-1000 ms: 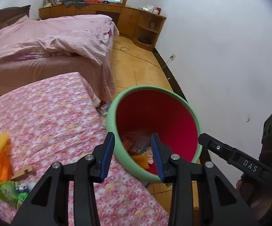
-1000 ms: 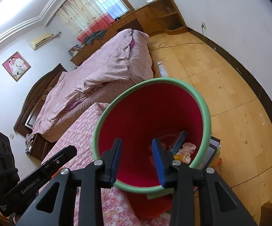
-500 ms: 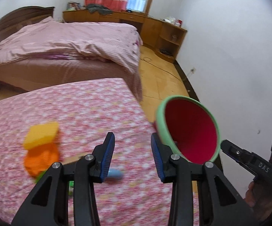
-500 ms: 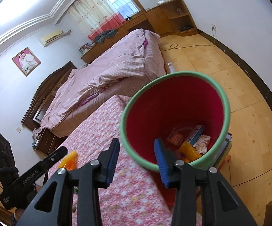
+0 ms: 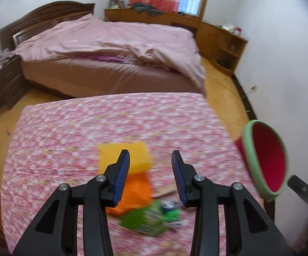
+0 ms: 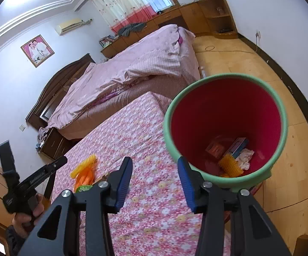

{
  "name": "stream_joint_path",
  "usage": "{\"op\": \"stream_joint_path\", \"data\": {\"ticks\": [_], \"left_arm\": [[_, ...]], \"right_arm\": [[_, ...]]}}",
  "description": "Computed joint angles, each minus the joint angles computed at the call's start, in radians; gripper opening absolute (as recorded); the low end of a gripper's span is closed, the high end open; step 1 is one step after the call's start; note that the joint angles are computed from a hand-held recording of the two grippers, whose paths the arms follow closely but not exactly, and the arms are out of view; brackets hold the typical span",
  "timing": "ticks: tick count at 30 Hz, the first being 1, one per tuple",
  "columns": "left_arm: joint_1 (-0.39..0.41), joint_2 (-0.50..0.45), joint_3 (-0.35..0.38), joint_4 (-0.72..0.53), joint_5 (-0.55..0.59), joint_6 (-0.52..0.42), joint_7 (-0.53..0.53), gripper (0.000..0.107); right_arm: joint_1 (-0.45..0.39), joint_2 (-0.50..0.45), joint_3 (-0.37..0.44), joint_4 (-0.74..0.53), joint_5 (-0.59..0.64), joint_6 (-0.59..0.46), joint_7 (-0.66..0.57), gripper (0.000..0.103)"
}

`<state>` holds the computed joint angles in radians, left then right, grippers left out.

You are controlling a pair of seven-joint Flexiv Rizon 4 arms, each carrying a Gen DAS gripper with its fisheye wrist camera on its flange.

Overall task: Collect trash
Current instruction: 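Move the left tool back to the bed and grasp the yellow foam net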

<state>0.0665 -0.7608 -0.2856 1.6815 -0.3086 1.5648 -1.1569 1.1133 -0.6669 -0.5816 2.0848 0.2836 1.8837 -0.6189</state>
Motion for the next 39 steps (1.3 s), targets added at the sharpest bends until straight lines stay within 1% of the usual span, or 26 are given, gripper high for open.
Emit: {"op": "stream_joint_path", "data": {"ticks": [1,3,5,9,11,14,19,20,22,23,24,25,27,28,29,30,32,35,39], "left_arm": [[-0.018,-0.005,0.032,-0.018,-0.004,-0.032,-0.012,0.041],[-0.046,-0.033,0.088,-0.07,-0.012,-0.079,-0.035,0.049],[-0.067,-0.064,0.131,-0.117,-0.015,-0.117,-0.058,0.052],[-0.1,-0.118,0.201,-0.207,0.0,-0.206,-0.095,0.052],[-0.126,-0.15,0.247,-0.256,0.019,-0.252,-0.128,0.052],[-0.12,-0.179,0.238,-0.297,0.031,-0.285,-0.138,0.052],[-0.104,-0.213,0.216,-0.334,0.022,-0.311,-0.163,0.051],[-0.099,-0.213,0.207,-0.329,0.015,-0.31,-0.17,0.051],[-0.073,-0.217,0.162,-0.322,-0.004,-0.295,-0.155,0.036],[-0.049,-0.213,0.124,-0.306,-0.02,-0.282,-0.135,0.024],[-0.042,-0.206,0.113,-0.289,-0.03,-0.267,-0.131,0.016],[-0.031,-0.202,0.093,-0.273,-0.043,-0.248,-0.123,0.013],[0.01,-0.189,0.029,-0.229,-0.074,-0.208,-0.087,0.011],[0.029,-0.18,0.001,-0.204,-0.087,-0.19,-0.069,0.011],[0.065,-0.171,-0.051,-0.17,-0.105,-0.161,-0.038,0.011],[0.091,-0.161,-0.087,-0.141,-0.119,-0.14,-0.017,0.011],[0.15,-0.14,-0.166,-0.079,-0.146,-0.09,0.019,0.011],[0.204,-0.107,-0.224,-0.009,-0.158,-0.025,0.028,0.011],[0.3,-0.079,-0.313,0.078,-0.128,0.055,0.018,0.011]], "right_arm": [[-0.01,-0.002,0.01,-0.009,-0.005,-0.006,0.001,0.048],[-0.033,-0.011,0.035,-0.026,-0.018,-0.015,0.005,0.048],[-0.05,-0.018,0.053,-0.041,-0.031,-0.024,0.012,0.048],[-0.096,-0.031,0.093,-0.077,-0.078,-0.052,0.024,0.049],[-0.115,-0.038,0.108,-0.093,-0.103,-0.07,0.032,0.049],[-0.135,-0.048,0.125,-0.11,-0.134,-0.082,0.048,0.049],[-0.204,-0.069,0.192,-0.143,-0.179,-0.075,0.062,0.049],[-0.216,-0.072,0.203,-0.151,-0.186,-0.082,0.063,0.049],[-0.24,-0.076,0.23,-0.162,-0.202,-0.085,0.064,0.049],[-0.243,-0.078,0.232,-0.164,-0.207,-0.085,0.064,0.049],[-0.244,-0.08,0.233,-0.167,-0.21,-0.083,0.065,0.049],[-0.249,-0.082,0.238,-0.168,-0.212,-0.079,0.065,0.049],[-0.272,-0.084,0.266,-0.174,-0.217,-0.069,0.063,0.049],[-0.301,-0.084,0.3,-0.179,-0.224,-0.056,0.058,0.049],[-0.318,-0.085,0.321,-0.184,-0.226,-0.049,0.055,0.049],[-0.324,-0.086,0.329,-0.186,-0.225,-0.045,0.052,0.049],[-0.313,-0.085,0.323,-0.187,-0.22,-0.048,0.046,0.049],[-0.309,-0.083,0.326,-0.192,-0.219,-0.05,0.038,0.049],[-0.288,-0.081,0.316,-0.203,-0.223,-0.048,0.021,0.049]]}}
